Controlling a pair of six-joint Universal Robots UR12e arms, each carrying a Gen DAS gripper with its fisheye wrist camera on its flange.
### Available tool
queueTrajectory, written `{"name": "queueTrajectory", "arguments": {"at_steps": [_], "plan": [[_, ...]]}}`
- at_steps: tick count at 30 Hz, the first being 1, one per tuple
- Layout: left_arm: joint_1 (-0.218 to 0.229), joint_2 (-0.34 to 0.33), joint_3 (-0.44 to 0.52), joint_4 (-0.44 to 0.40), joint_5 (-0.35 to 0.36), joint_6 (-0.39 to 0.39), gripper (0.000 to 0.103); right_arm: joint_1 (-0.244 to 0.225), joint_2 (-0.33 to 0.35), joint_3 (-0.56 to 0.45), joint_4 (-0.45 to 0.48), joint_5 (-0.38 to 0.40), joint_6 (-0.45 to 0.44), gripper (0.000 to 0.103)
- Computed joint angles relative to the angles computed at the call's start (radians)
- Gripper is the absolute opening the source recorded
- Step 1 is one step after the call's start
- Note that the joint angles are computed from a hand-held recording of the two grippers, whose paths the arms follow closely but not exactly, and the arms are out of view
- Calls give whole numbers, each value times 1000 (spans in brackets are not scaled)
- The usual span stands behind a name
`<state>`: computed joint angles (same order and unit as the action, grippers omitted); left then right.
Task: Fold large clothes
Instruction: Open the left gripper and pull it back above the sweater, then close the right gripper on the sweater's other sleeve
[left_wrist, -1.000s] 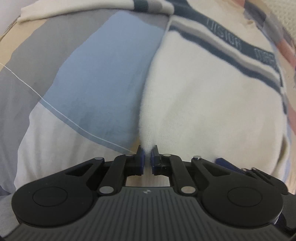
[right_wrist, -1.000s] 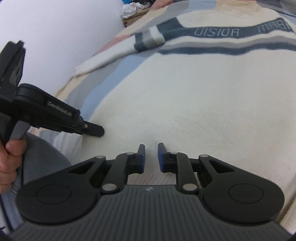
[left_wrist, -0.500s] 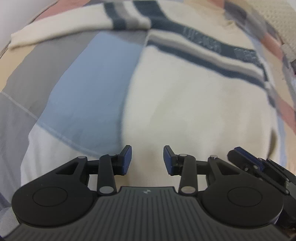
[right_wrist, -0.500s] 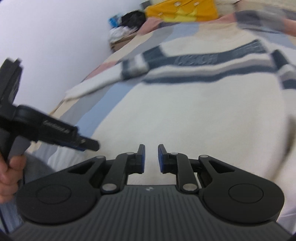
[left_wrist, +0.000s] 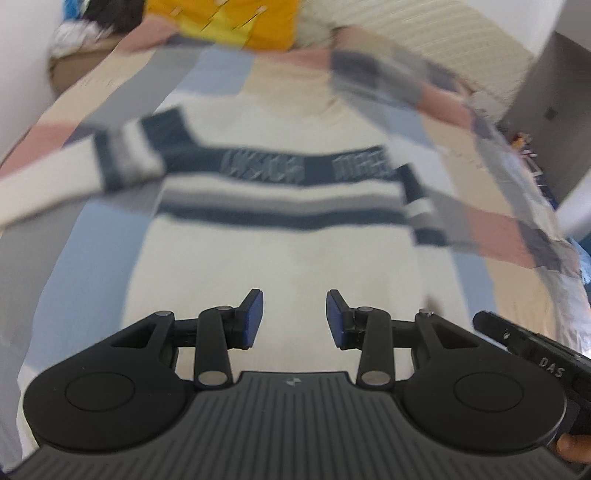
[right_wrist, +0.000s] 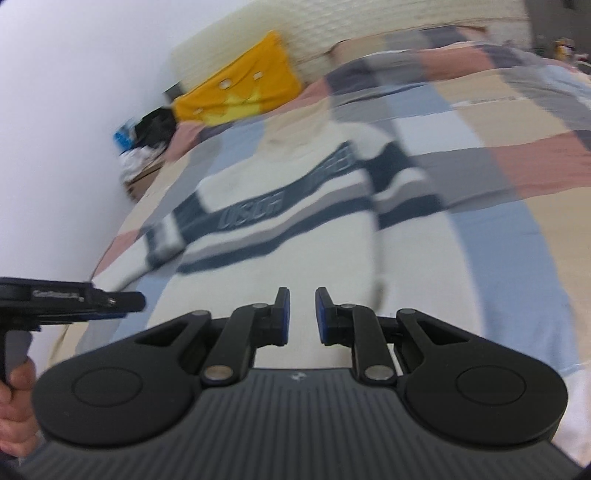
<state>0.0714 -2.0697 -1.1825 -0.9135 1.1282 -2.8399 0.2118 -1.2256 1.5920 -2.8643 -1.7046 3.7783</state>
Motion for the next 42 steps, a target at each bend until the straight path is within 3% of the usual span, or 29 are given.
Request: {"name": "queueTrajectory", "arguments": {"at_steps": [5,12,19,24,27,30,34,39,42], "plan": [[-32,16,-11,71,-44,14,43,-22,-39,33,36,-12,39,19],[-63,20,-56,213,-90,88,43,-50,-62,64,84,28,98,19],[-65,-7,-88,243,-112,138,43,-76,-59,80,117,59,222,19],[-57,-38,-92,282,-124,157,43,-81,-38,55,162,16,284,20],[-49,-54,-97,314,-145,158,44,-88,-21,42,189,3,299,39],[-42,-75,-92,308,-157,151,48,-93,-4,35,199,-3,323,47],[-37,-99,-80,278,-141,158,48,-108,12,42,206,8,411,47],[-20,-138,-16,153,-177,89,49,-122,17,61,196,14,525,48],[-17,-151,4,119,-183,63,49,-126,22,51,227,38,527,48]]}}
